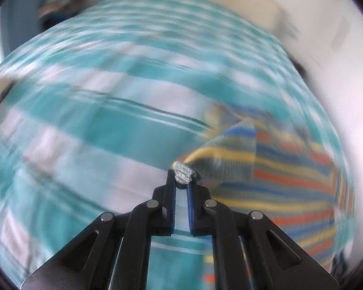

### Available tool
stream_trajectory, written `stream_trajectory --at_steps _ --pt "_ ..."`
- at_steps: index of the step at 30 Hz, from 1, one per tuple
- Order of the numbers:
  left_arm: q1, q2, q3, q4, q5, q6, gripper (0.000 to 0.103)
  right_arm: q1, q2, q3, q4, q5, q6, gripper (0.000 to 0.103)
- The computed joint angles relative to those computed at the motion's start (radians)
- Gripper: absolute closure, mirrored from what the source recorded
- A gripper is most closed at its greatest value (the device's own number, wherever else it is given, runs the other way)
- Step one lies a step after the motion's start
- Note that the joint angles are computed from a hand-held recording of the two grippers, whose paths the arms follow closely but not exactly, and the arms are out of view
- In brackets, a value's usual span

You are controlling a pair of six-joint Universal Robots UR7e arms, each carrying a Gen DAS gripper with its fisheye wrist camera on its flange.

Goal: Fold small clothes

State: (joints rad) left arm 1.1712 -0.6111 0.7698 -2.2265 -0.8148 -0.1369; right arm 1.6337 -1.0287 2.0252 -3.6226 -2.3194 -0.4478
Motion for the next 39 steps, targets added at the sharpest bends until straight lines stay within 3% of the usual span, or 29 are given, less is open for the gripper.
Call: stream_trajectory --at_steps 2,4,8,11,14,16,22,24,26,28,30,32,35,36,39 --pt "0.03 -0.028 -0.005 0.017 0.088 -0.074 0.097 -0.002 0.004 -0.002 -0.01 0.005 -0.002 0.028" --pt "0.063 -0.052 0.002 0.068 0.123 -0.15 0.097 -0.003 0.009 -0.006 -0.013 0.002 -0.006 0.028" --pt "0.102 -0.092 0.081 0.076 0.068 -0.231 0.098 0.0 0.016 -0.014 -0.007 -0.013 -0.009 0.027" --pt "0.105 -0.112 0.149 0.025 0.07 -0.246 0.098 0.003 0.019 -0.021 0.002 -0.024 -0.009 0.027" --pt "0.112 -0.119 0.162 0.0 0.044 -0.251 0.097 0.004 0.023 -0.024 0.002 -0.031 -0.013 0.027" --pt "0.12 -0.114 0.132 0.024 0.02 -0.273 0.091 0.004 0.025 -0.024 -0.004 -0.031 -0.016 0.027" --pt "0.123 -0.176 0.186 0.002 0.132 -0.357 0.09 0.004 0.025 -0.025 -0.004 -0.033 -0.017 0.027" --pt "0.116 -0.194 0.213 -0.042 0.139 -0.316 0.08 0.004 0.025 -0.025 -0.004 -0.032 -0.018 0.027" --pt "0.107 -0.206 0.233 -0.105 0.085 -0.227 0.078 0.005 0.027 -0.026 -0.008 -0.035 -0.022 0.027" --pt "0.109 -0.203 0.217 -0.114 -0.082 -0.13 0.078 0.006 0.03 -0.028 -0.012 -0.04 -0.026 0.027" --pt "0.116 -0.159 0.127 -0.009 -0.257 -0.075 0.072 0.008 0.033 -0.031 -0.015 -0.049 -0.032 0.027" --pt "0.112 -0.097 0.031 0.084 -0.317 -0.039 0.064 0.009 0.035 -0.034 -0.016 -0.054 -0.034 0.027" --pt "0.099 0.03 -0.147 0.174 -0.264 0.001 0.046 0.011 0.036 -0.036 -0.013 -0.06 -0.035 0.027" --pt "0.097 0.077 -0.216 0.205 -0.211 -0.001 0.047 0.01 0.035 -0.037 -0.01 -0.061 -0.035 0.027" --pt "0.094 0.178 -0.382 0.282 0.089 -0.086 0.049 0.013 0.036 -0.038 -0.006 -0.066 -0.03 0.027"
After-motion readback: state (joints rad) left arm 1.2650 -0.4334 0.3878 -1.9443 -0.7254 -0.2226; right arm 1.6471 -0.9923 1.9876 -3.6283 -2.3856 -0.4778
